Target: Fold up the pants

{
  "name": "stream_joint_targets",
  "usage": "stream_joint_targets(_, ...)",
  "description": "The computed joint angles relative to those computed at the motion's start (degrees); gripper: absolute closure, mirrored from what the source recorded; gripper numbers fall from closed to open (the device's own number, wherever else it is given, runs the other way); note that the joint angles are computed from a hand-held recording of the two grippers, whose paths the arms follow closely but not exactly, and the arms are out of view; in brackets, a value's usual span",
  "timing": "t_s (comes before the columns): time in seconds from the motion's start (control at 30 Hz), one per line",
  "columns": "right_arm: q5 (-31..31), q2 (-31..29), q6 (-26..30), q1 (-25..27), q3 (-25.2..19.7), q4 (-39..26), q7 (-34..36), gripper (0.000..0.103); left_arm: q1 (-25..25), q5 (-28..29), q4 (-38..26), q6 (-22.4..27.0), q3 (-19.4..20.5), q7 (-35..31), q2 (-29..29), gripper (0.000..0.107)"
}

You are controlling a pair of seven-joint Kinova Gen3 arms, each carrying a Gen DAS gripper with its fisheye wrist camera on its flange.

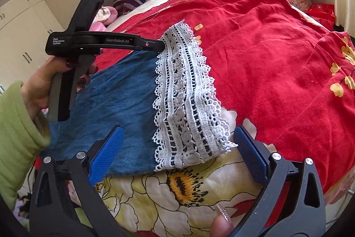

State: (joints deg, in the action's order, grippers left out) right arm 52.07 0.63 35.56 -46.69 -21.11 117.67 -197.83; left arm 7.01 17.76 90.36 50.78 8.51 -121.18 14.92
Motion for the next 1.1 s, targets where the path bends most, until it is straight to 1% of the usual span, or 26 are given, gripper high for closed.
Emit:
stream_joint_targets(0.03,0.3,0.0,-0.7,0.0,0.0,0.1,0.4,0.021,-0.1,0.2,0.2,-0.2,0.1,-0.3,0.0,0.05)
stream_joint_targets(0.07,0.5,0.2,-0.9,0.0,0.0,0.2,0.8,0.027,-0.5,1.0,0.3,-0.3,0.3,-0.9,0.2,0.05)
stream_joint_targets(0.1,0.3,0.5,-0.3,-0.3,-0.2,-0.2,1.8,0.03,-0.7,1.4,0.4,-0.3,0.3,-1.1,0.3,0.049)
stream_joint_targets(0.17,0.1,0.9,0.2,-0.8,-0.2,-0.5,3.0,0.047,-0.9,1.8,0.5,-0.4,0.2,-1.2,0.7,0.049)
stream_joint_targets(0.27,1.4,0.3,-2.0,-0.8,0.2,0.8,2.1,0.054,-1.1,2.4,1.2,-1.1,0.4,-1.7,0.7,0.049)
stream_joint_targets(0.33,1.9,0.2,-3.2,-0.5,0.3,1.3,1.7,0.054,-1.1,2.6,1.6,-1.7,0.5,-2.4,0.6,0.049)
stream_joint_targets(0.4,1.5,0.5,-3.2,-0.4,0.4,0.9,2.4,0.055,-1.6,3.6,1.7,-1.5,0.6,-2.8,0.6,0.05)
stream_joint_targets(0.53,3.2,0.6,-4.4,-0.4,0.6,1.5,0.7,0.064,-2.5,5.5,3.0,-2.4,0.8,-4.7,0.1,0.053)
stream_joint_targets(0.57,3.7,0.6,-5.0,-0.3,0.7,1.8,0.1,0.066,-2.9,6.4,3.2,-2.3,0.9,-5.3,0.1,0.055)
stream_joint_targets(0.6,3.8,0.5,-5.4,-0.2,0.8,1.9,0.0,0.067,-3.6,7.6,3.2,-1.8,1.1,-6.3,0.2,0.063)
stream_joint_targets(0.67,4.7,0.1,-7.2,0.3,1.1,2.4,-0.8,0.072,-4.9,10.2,3.1,-0.4,1.7,-8.4,0.5,0.074)
stream_joint_targets(0.77,6.2,0.4,-7.9,0.5,0.9,2.7,-2.5,0.075,-3.6,9.3,3.3,-0.4,0.9,-7.6,0.2,0.08)
stream_joint_targets(0.9,6.4,0.3,-8.2,0.5,0.9,2.7,-3.5,0.075,-3.1,8.8,2.7,0.2,0.6,-6.9,0.2,0.081)
stream_joint_targets(0.97,7.0,0.0,-9.3,0.9,1.1,3.2,-5.3,0.074,-2.8,7.8,2.7,0.5,0.5,-7.3,-0.2,0.081)
stream_joint_targets(1.03,7.3,0.0,-9.1,1.0,0.9,3.3,-6.2,0.073,-2.7,7.6,2.9,0.5,0.4,-7.4,-0.4,0.08)
stream_joint_targets(1.07,7.9,-0.1,-8.9,0.9,0.7,3.4,-7.1,0.072,-2.7,7.5,3.0,0.4,0.4,-7.6,-0.5,0.079)
stream_joint_targets(1.1,8.0,-0.1,-8.9,0.9,0.6,3.4,-7.2,0.071,-2.4,7.0,3.1,0.1,0.2,-7.3,-0.6,0.075)
